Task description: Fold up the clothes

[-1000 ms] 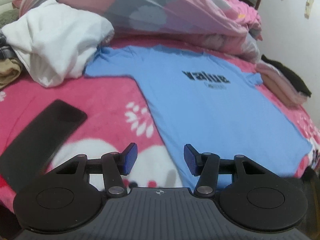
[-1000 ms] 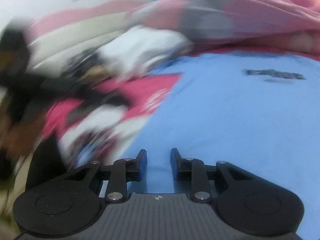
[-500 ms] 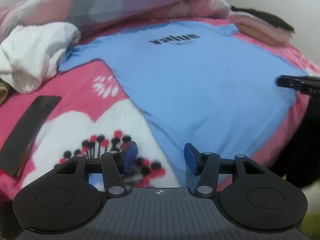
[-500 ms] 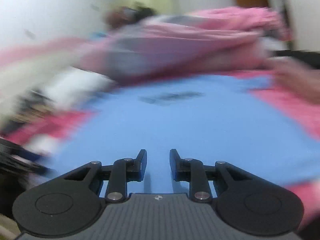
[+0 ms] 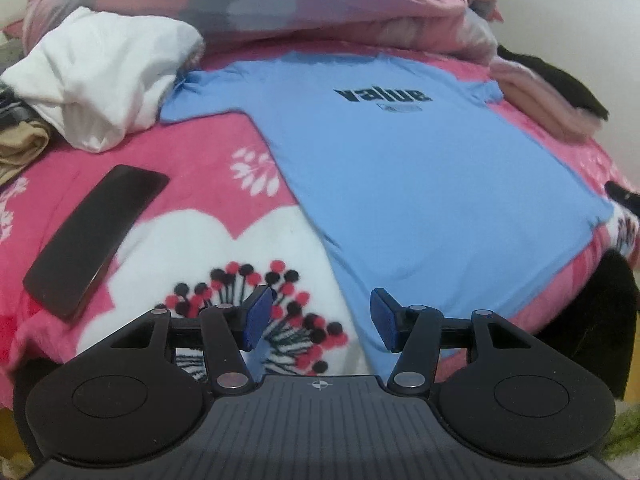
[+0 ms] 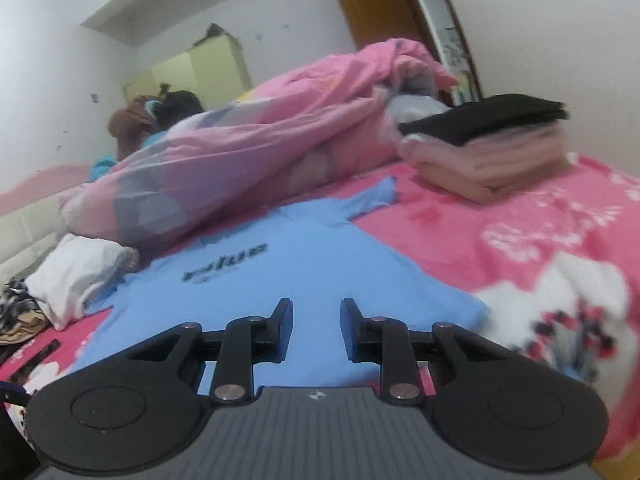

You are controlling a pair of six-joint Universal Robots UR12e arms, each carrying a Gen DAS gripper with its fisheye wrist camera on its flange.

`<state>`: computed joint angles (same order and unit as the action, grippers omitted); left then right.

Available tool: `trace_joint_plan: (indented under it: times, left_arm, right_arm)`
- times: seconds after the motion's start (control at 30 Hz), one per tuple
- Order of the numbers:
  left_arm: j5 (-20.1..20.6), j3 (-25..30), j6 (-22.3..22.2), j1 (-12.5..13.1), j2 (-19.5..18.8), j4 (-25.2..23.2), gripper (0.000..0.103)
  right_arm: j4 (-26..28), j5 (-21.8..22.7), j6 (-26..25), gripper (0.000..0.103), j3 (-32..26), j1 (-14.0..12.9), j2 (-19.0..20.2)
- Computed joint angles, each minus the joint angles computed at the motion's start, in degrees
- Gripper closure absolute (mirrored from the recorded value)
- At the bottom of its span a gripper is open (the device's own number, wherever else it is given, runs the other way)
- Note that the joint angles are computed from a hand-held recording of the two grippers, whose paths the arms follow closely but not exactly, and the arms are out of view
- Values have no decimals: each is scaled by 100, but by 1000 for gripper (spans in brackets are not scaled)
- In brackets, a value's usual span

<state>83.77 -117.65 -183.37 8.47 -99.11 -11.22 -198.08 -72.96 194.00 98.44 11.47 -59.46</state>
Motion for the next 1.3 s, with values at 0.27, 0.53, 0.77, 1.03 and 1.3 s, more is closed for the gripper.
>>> trace_joint_plan:
  times: [0.27, 0.53, 0.77, 1.03, 1.3]
  left_arm:
    - [318, -30, -654, 157, 15, 78, 49]
    - [-389, 1141, -452, 225, -772, 524, 49]
    - [-374, 2915, -492, -144, -1960, 159, 49]
    - [-228, 4664, -681, -555, -3280, -448, 49]
    - [-789, 5173, -947, -616, -3962, 147, 49]
  right_arm:
    - [982, -1196, -156, 75, 42, -4, -104]
    - [851, -1472, -215, 75, -444, 4, -32]
    - [1385, -715, -610, 67, -1804, -84, 560]
    - [3280, 3, 947, 64, -3947, -324, 1734]
    - [5151, 115, 1851, 50, -6479, -347, 3174]
